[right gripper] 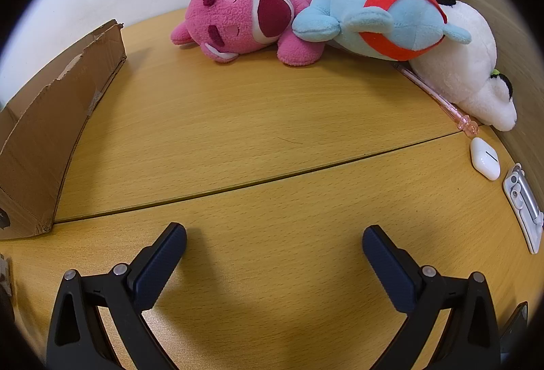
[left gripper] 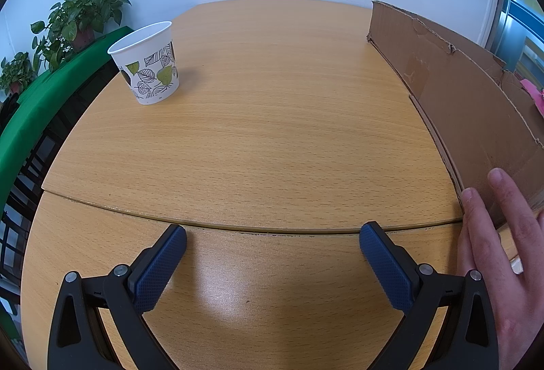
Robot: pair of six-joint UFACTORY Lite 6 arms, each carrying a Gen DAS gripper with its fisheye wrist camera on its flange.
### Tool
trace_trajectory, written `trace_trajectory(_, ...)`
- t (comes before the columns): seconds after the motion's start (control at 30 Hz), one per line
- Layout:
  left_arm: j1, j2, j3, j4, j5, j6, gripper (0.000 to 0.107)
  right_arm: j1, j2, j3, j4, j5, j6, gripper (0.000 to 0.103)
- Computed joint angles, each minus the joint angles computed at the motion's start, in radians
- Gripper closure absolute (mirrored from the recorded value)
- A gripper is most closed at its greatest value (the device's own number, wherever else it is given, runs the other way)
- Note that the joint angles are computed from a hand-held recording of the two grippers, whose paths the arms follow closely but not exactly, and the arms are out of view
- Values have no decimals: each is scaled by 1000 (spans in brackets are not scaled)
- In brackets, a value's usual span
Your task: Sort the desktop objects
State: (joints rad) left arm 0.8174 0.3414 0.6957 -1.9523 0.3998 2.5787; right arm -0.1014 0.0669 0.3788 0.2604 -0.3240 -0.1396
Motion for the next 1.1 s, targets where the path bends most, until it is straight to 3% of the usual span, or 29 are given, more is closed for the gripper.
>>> trace_trajectory(1.1, 9, -17, -36, -31, 11, 43, 4, 12, 6, 7, 59, -2, -28, 0)
